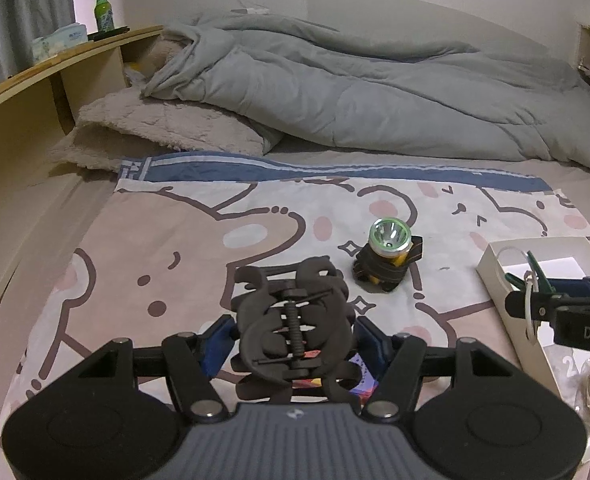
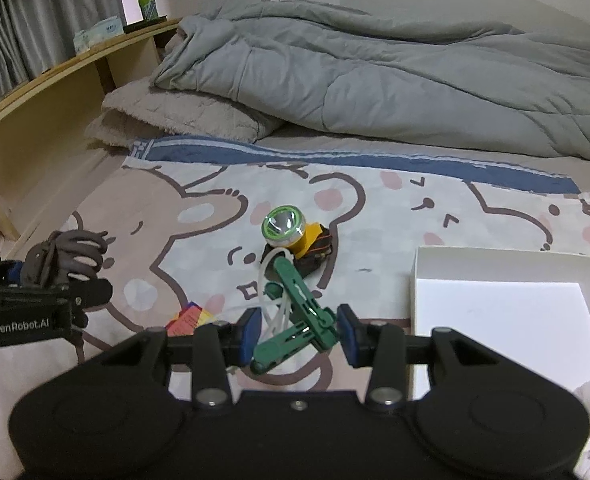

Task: Organize objects
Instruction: 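Carry the clothespin and claw clip over the white tray with both grippers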

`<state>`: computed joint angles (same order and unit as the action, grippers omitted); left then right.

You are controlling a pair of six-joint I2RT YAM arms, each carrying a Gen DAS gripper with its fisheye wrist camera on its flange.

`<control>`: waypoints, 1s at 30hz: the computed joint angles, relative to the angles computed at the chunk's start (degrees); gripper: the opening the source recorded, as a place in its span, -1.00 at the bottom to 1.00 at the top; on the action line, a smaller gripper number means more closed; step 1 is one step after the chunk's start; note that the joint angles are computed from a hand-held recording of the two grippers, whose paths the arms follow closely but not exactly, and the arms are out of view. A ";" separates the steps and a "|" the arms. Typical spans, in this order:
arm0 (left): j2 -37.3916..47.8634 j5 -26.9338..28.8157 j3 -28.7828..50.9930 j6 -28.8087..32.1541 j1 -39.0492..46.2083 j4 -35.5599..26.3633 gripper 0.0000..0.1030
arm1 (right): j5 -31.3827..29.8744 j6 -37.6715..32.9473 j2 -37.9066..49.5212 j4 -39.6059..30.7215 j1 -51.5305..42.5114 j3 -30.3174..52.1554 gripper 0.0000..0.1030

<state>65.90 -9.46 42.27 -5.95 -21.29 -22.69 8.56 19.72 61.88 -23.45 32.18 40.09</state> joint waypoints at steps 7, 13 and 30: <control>-0.54 -1.36 0.32 -0.18 -0.53 -0.55 0.27 | 0.33 -0.54 -1.23 -0.43 0.59 -0.33 -0.18; 0.51 -2.78 1.34 -0.96 -2.63 -0.16 0.27 | -0.94 -3.43 -2.82 -1.23 -0.87 -0.70 -0.18; 11.66 -6.69 13.89 -3.76 -15.44 -0.01 0.27 | -3.84 -10.03 -7.61 -8.07 -14.67 2.20 -0.18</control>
<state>77.56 -16.15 56.16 -9.71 -36.73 -22.70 4.72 9.69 54.26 -31.53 17.51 42.29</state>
